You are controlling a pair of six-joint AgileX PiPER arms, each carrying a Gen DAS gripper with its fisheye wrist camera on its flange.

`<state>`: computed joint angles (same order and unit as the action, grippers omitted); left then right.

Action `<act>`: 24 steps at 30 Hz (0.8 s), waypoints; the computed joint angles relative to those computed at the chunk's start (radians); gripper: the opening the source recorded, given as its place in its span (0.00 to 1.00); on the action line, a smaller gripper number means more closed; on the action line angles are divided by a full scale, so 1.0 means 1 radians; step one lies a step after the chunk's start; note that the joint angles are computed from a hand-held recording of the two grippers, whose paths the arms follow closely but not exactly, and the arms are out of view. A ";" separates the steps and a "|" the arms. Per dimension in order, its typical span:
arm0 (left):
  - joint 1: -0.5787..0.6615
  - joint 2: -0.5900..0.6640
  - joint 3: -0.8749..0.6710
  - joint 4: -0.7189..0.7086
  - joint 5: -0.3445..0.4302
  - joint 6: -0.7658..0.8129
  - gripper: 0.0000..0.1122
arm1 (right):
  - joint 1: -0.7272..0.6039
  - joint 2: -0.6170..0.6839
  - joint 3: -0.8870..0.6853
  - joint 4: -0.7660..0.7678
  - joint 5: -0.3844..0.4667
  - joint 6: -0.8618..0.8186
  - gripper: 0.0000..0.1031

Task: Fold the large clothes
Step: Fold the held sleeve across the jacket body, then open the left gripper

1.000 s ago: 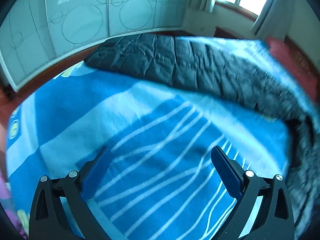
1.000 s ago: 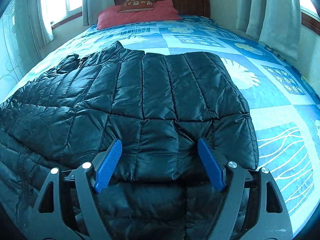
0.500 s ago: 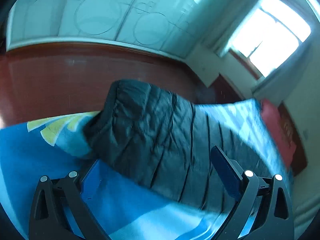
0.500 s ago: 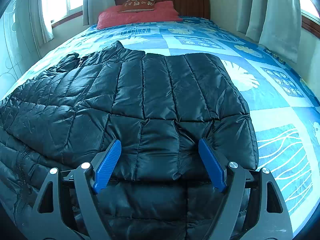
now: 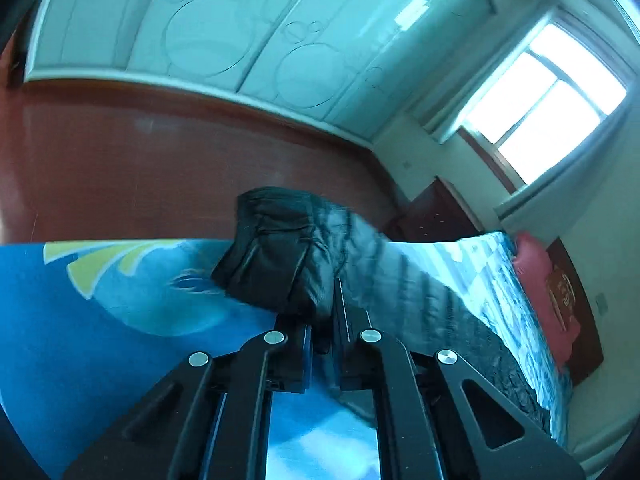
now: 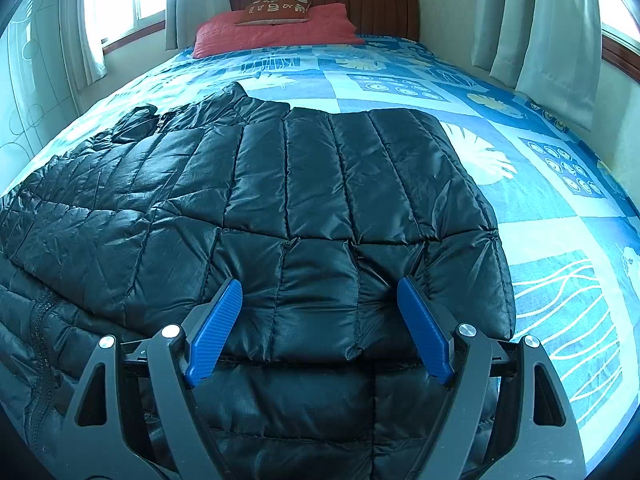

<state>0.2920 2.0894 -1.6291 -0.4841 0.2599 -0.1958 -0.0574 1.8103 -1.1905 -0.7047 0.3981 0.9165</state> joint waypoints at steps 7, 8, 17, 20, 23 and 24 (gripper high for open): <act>-0.176 -0.055 -0.081 0.219 -0.003 -0.097 0.06 | 0.001 0.000 0.001 -0.001 -0.001 0.003 0.77; -0.197 -0.059 -0.089 0.218 0.003 -0.084 0.06 | 0.001 0.000 0.002 -0.002 -0.002 0.005 0.77; -0.541 0.055 -0.371 0.522 0.153 -0.208 0.06 | 0.001 0.000 0.000 0.001 -0.004 0.004 0.77; -0.634 0.140 -0.526 0.522 0.245 -0.177 0.06 | -0.005 0.001 -0.004 0.020 -0.009 -0.014 0.77; -0.741 0.233 -0.683 0.586 0.331 -0.175 0.06 | -0.006 0.000 -0.004 0.020 -0.010 -0.014 0.77; -0.752 0.295 -0.783 0.581 0.348 -0.132 0.06 | -0.006 -0.001 -0.003 0.018 -0.010 -0.012 0.78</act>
<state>-0.4600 2.3840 -2.4124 0.0964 0.6081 -0.3279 -0.0630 1.8097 -1.1935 -0.6866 0.3886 0.9040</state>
